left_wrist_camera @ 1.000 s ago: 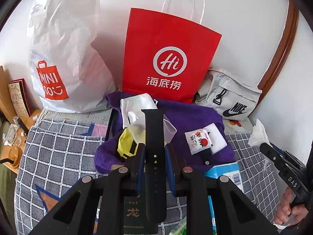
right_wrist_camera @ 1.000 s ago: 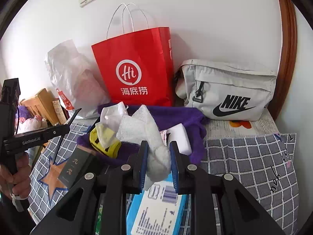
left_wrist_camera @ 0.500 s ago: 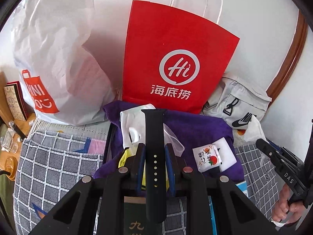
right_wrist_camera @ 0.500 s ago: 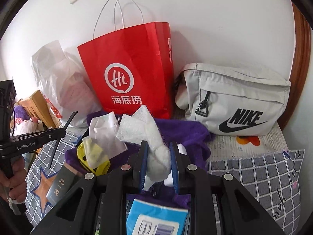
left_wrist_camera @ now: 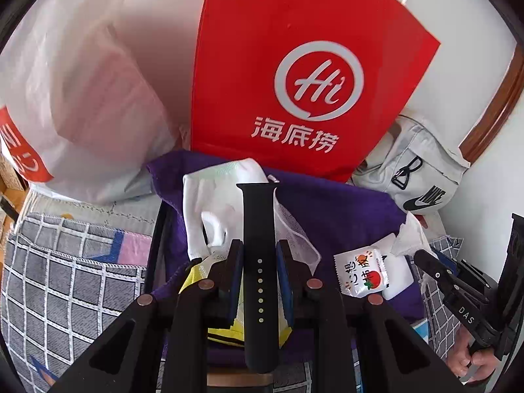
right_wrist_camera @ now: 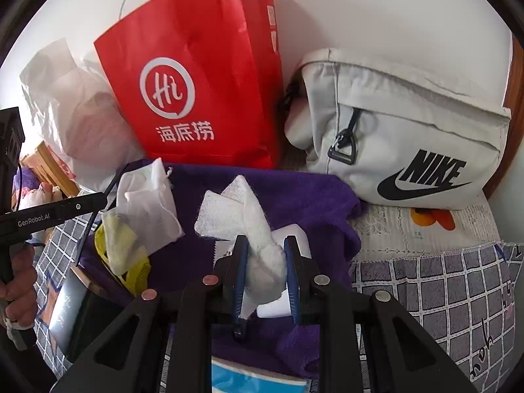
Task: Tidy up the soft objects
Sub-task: 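Carry the knotted cloth with the right tool while the left tool carries the strap to the towel, then release the knotted cloth on the towel with the right tool while the left tool releases the strap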
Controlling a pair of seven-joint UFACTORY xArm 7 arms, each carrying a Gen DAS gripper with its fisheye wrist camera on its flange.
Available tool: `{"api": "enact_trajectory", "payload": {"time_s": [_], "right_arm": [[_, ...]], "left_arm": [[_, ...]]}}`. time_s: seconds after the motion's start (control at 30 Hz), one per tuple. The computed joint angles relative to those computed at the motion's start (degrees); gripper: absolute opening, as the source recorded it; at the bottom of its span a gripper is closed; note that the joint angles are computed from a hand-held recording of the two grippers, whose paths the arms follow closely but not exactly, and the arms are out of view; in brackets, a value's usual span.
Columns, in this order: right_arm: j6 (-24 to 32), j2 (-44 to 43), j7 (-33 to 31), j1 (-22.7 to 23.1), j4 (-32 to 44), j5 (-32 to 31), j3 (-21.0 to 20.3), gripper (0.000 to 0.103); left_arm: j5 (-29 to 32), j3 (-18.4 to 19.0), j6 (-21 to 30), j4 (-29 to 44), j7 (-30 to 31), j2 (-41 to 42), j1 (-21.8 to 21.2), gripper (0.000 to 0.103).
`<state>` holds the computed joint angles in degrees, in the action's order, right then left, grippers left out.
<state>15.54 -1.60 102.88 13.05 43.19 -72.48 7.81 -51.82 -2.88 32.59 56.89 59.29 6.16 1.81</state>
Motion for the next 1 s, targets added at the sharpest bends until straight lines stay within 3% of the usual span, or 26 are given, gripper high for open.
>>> {"api": "enact_trajectory", "payload": {"time_s": [0.13, 0.23, 0.43, 0.6, 0.63, 0.83, 0.93, 1.0], "right_arm": [[-1.4, 1.8, -1.8, -0.2, 0.1, 1.3, -0.7, 0.022], [-2.1, 3.1, -2.9, -0.1, 0.5, 2.1, -1.4, 0.023], [-2.3, 6.0, -6.0, 1.1, 1.6, 5.4, -2.9, 0.024], [-2.4, 6.1, -5.3, 2.1, 2.1, 3.9, -3.9, 0.035], [-2.6, 6.0, -5.6, 2.1, 2.1, 4.0, -3.9, 0.041], [-0.6, 1.5, -5.5, 2.3, -0.4, 4.1, -2.6, 0.052], [-0.9, -2.8, -7.2, 1.4, -3.7, 7.1, -0.9, 0.053], [-0.1, -6.0, -8.6, 0.9, -5.9, 9.3, 0.8, 0.054]], "left_arm": [[0.2, -0.2, 0.4, 1.1, -0.5, 2.1, 0.2, 0.020], [-2.2, -0.8, 2.4, 1.8, 2.7, 2.5, 1.2, 0.020], [1.2, -0.9, 2.2, 3.5, -1.6, 5.3, 1.0, 0.020], [2.2, -1.8, 3.7, 4.5, -3.6, 6.4, 2.0, 0.021], [2.3, -1.8, 3.6, 4.4, -3.7, 6.2, 2.1, 0.023], [4.6, -1.3, 1.9, 2.1, -5.1, 3.0, 1.7, 0.035], [4.4, -0.6, 3.1, 0.2, -4.6, 0.0, 1.8, 0.035], [3.8, 0.1, 3.6, -1.7, -3.7, -2.6, 1.5, 0.041]]}}
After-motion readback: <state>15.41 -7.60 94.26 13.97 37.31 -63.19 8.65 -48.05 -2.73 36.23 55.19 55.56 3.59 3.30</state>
